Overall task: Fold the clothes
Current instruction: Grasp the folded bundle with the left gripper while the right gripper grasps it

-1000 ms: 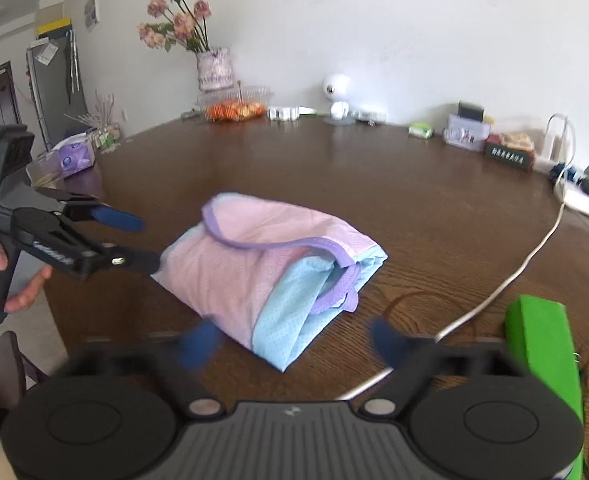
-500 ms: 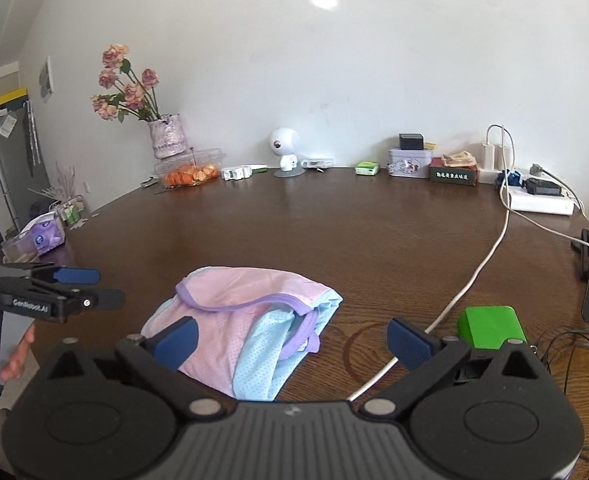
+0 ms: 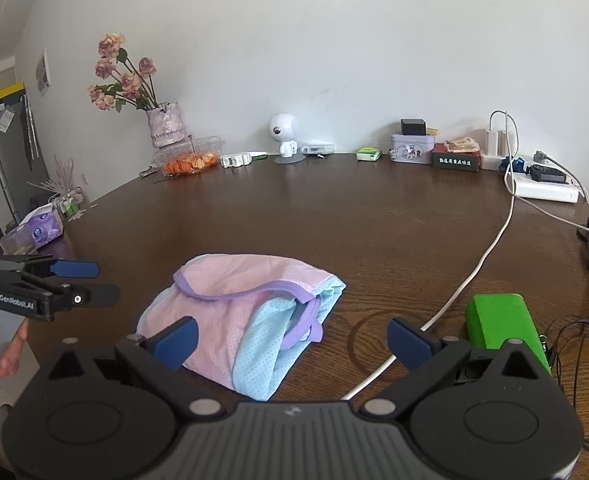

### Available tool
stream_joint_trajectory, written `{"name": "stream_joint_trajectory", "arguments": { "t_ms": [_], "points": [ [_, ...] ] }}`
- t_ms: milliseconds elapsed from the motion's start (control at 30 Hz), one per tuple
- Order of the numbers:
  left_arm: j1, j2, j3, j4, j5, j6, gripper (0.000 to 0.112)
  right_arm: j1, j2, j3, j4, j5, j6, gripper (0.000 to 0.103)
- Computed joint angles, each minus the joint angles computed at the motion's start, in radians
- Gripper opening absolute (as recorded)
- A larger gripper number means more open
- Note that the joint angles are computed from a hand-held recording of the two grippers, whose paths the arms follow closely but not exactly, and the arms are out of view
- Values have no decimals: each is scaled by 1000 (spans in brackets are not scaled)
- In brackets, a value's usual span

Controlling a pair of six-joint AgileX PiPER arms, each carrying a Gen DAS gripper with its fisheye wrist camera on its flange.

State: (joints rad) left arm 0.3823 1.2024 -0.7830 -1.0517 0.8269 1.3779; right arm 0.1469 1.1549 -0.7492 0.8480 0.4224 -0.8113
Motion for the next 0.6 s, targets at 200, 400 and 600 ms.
{"name": "stream_joint_trajectory", "arguments": {
  "t_ms": [200,400,600],
  "points": [
    [-67,35,38,7,-71,17,103,111,71,20,-58,-50,-30,96],
    [-71,122,-4,39,-68,-6,66,136,165,-20,-114,-81,-1,94],
    [-79,194,-56,9,-46,60,10,138,220,-62,-61,-66,-53,6]
  ]
}}
